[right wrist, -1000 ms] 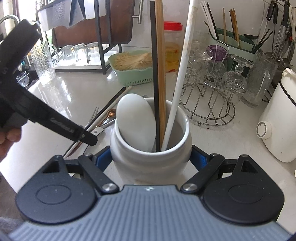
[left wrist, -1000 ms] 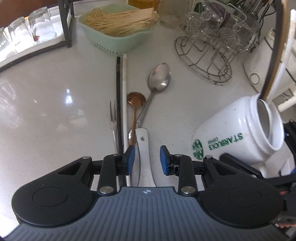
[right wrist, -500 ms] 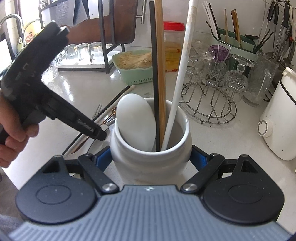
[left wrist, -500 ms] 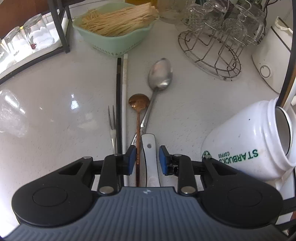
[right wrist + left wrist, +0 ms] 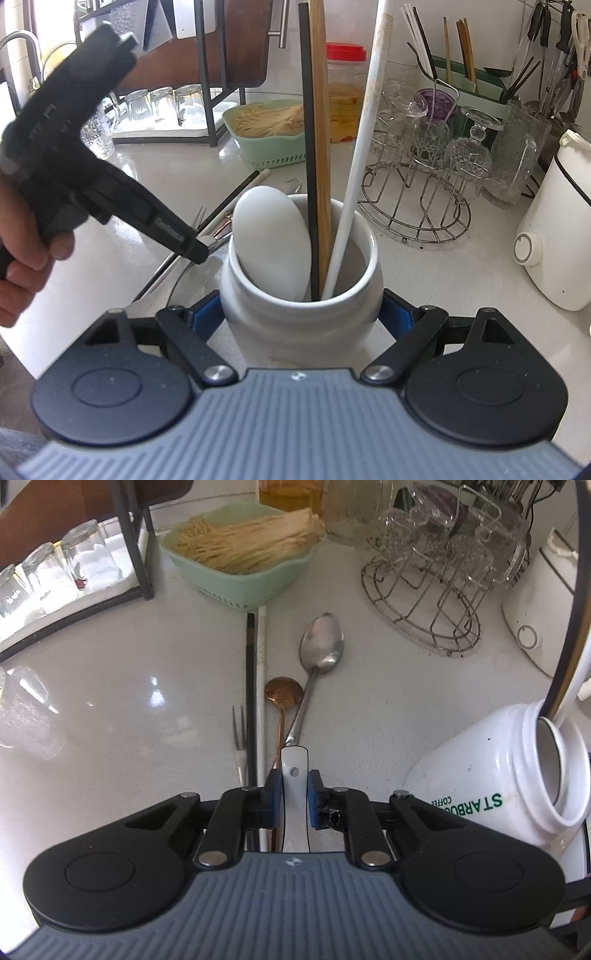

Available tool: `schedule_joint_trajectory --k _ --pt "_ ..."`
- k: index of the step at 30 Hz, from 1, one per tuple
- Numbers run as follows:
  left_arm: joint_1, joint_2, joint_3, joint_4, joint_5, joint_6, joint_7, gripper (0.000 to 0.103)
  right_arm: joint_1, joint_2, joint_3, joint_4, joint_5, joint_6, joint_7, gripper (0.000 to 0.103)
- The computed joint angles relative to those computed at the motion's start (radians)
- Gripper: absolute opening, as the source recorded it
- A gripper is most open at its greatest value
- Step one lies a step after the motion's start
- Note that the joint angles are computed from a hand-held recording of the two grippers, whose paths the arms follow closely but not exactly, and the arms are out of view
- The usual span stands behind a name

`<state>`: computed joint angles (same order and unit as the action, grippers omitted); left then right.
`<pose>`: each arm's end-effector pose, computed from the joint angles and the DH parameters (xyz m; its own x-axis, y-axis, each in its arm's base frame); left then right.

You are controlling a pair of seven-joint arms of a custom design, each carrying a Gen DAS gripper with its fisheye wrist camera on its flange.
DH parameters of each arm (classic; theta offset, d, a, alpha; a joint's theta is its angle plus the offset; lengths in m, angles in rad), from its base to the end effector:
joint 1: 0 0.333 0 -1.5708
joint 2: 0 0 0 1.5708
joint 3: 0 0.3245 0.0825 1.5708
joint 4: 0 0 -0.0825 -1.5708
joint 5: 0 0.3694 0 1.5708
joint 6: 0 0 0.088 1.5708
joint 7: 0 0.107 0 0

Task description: Organize utensils

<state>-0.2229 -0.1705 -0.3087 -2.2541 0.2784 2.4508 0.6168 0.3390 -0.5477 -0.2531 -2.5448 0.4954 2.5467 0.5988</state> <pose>0.4371 -0.2636 0.4850 0.2114 -0.9732 0.0902 -0.8796 -0.2297 -0.4166 0.4057 0.0185 0.5205 0.6574 -0.7535 -0.0034 -0.5723 -0.4964 -0.6527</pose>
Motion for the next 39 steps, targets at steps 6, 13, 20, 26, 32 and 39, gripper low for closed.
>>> schedule_joint_trajectory --k 6,13,20,26,32,39 --pt "0.012 -0.069 -0.012 -0.04 0.008 0.015 -0.028 0.017 -0.003 -0.006 0.012 -0.005 -0.01 0.003 0.019 0.09" --pt "0.024 -0.17 -0.027 -0.098 -0.028 0.042 -0.026 0.017 0.017 -0.022 0.024 -0.021 -0.012 0.007 0.031 0.09" --pt "0.042 -0.285 -0.046 -0.155 -0.09 0.066 0.014 0.017 0.05 -0.027 0.035 -0.034 -0.014 0.035 0.056 0.09" --pt "0.061 -0.334 -0.07 -0.179 -0.124 0.095 0.047 0.0 0.071 -0.029 0.037 -0.041 -0.023 0.048 0.071 0.09" --pt "0.077 -0.348 -0.078 -0.192 -0.151 0.121 0.079 0.0 0.081 -0.032 0.036 -0.048 -0.032 0.064 0.086 0.091" --pt "0.065 -0.319 -0.044 -0.223 -0.225 0.151 0.124 0.0 0.089 -0.034 0.033 -0.05 -0.045 0.069 0.102 0.09"
